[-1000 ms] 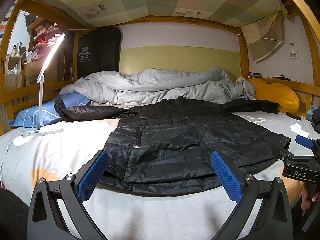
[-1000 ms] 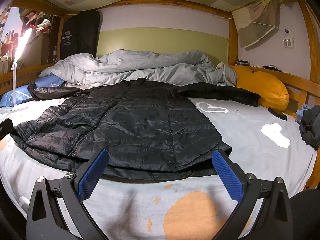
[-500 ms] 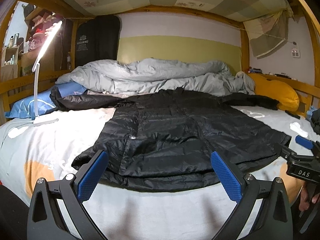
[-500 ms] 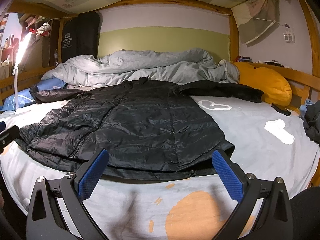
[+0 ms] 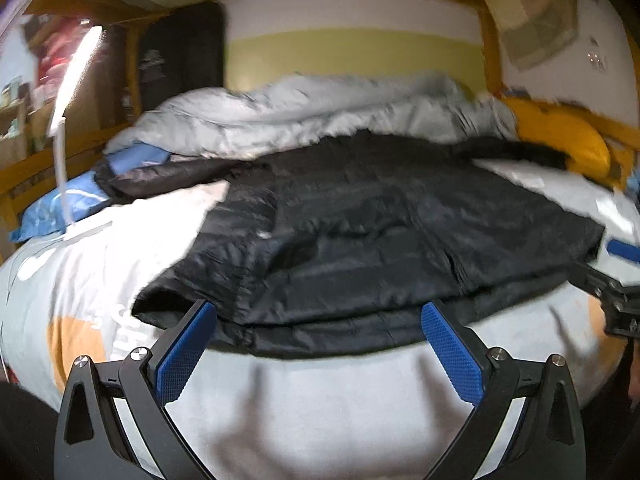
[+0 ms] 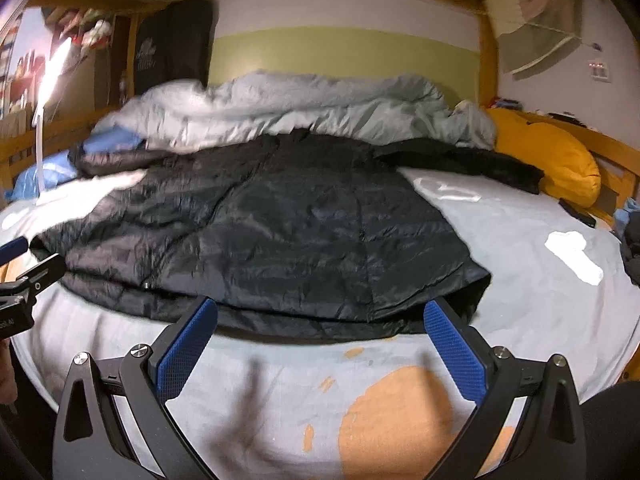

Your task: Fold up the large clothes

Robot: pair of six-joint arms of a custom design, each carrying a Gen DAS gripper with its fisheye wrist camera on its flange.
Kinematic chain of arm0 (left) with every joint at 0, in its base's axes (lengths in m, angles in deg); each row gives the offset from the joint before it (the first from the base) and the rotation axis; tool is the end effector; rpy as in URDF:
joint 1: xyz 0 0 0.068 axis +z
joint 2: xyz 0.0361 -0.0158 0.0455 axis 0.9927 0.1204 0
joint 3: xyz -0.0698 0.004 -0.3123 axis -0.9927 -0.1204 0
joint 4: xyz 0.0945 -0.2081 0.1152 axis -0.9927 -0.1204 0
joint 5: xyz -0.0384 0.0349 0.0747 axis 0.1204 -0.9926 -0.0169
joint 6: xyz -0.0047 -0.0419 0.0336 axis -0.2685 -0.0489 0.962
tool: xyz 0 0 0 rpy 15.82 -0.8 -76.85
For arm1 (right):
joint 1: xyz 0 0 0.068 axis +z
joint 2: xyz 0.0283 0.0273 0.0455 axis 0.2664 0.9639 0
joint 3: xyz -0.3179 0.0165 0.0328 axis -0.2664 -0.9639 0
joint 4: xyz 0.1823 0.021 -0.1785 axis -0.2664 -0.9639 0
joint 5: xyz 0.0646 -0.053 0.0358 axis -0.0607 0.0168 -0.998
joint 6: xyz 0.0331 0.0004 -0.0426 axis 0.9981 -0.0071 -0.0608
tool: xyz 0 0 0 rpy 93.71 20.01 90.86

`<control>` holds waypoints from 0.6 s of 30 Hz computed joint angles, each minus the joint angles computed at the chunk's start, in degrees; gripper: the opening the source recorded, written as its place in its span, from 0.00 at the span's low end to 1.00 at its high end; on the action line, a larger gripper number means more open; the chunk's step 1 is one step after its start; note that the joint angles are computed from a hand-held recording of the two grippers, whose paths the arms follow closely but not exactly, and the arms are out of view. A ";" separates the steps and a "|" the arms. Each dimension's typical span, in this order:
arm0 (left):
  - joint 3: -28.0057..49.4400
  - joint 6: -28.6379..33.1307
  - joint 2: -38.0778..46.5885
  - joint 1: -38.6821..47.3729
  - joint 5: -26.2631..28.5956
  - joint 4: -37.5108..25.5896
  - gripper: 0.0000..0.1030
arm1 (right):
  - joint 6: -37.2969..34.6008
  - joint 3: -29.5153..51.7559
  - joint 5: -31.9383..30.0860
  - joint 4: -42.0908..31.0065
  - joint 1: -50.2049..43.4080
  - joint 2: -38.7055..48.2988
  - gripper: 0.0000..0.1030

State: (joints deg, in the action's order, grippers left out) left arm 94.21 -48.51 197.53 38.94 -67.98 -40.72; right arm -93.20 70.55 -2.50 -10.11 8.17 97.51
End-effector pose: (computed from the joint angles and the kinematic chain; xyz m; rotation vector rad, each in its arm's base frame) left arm 0.1938 -0.1490 0.0904 -0.2834 2.0920 0.2967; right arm 0.2451 -0.0205 0.1108 -0.4852 2.1889 0.0532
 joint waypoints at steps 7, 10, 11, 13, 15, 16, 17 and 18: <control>5.32 17.07 -1.66 5.21 11.20 -7.34 0.98 | -14.44 9.31 0.17 -22.30 1.11 -4.74 0.99; 8.29 22.92 0.29 8.50 16.16 -10.98 0.95 | -19.32 13.06 2.34 -28.50 2.63 -2.60 0.97; 8.72 24.42 1.06 9.79 17.82 -11.00 0.95 | -20.74 14.01 3.24 -29.72 3.17 -1.49 0.95; 8.19 28.16 2.17 12.42 21.76 -8.37 0.95 | -21.62 13.71 7.31 -25.78 4.68 1.16 0.92; 8.99 28.69 3.55 13.75 21.83 -8.95 0.95 | -20.66 13.38 11.62 -20.86 5.68 3.40 0.91; 9.13 29.34 3.87 14.64 22.87 -8.84 0.95 | -20.60 14.28 12.17 -21.11 5.58 4.34 0.91; 9.23 29.77 4.12 15.39 23.55 -8.80 0.95 | -20.67 14.98 12.53 -21.18 5.43 5.13 0.91; 9.31 29.85 4.56 15.85 22.49 -8.48 0.95 | -20.64 14.73 13.50 -19.05 5.58 5.82 0.91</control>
